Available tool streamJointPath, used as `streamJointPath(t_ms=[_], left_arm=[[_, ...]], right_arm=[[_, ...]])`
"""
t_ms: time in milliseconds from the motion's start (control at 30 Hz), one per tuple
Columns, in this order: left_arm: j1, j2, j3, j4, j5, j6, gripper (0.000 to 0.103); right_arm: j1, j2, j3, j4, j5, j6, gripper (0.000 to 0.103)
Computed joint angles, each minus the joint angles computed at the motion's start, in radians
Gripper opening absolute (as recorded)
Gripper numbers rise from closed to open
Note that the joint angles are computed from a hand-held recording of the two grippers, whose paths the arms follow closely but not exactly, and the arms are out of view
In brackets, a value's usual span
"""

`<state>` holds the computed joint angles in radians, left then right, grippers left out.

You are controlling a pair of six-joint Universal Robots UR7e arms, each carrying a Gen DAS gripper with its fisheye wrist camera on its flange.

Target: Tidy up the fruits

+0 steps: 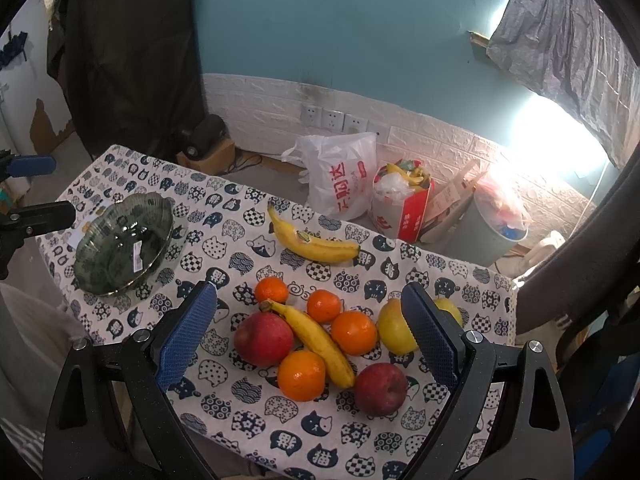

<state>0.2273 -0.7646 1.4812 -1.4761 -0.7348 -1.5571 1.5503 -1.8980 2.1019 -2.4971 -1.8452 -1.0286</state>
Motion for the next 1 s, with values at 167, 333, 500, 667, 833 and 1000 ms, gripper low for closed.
streamJointPath(t_ms=[167,333,500,667,833,1000], left_arm=[[0.0,0.001,0.0,-0.007,-0.003,0.006,0.101],[0.001,0.003,0.001,-0.011,-0.002,0.006,0.1],[0.002,0.007,-0.001,-0.015,-0.001,0.013,0.1],[0.001,0.007,0.0,-0.018,-0.003,0.013,0.101],[0.001,0.008,-0.002,-0.015,-0.003,0.012,0.101],[0.001,0.008,-0.002,-0.015,-0.002,0.012,0.101]], right_arm=[[-0.006,0.0,0.0,-0.002,0.002,-0.007,0.092],[-0.01,-0.001,0.0,-0.002,0.003,-0.011,0.092],[-0.019,-0.005,-0.003,0.003,0.005,-0.017,0.092],[-0.012,-0.002,0.0,-0.001,0.0,-0.014,0.092],[-0.011,-0.001,-0.001,0.0,-0.001,-0.015,0.092],[-0.01,-0.001,0.0,-0.001,-0.004,-0.014,0.092]])
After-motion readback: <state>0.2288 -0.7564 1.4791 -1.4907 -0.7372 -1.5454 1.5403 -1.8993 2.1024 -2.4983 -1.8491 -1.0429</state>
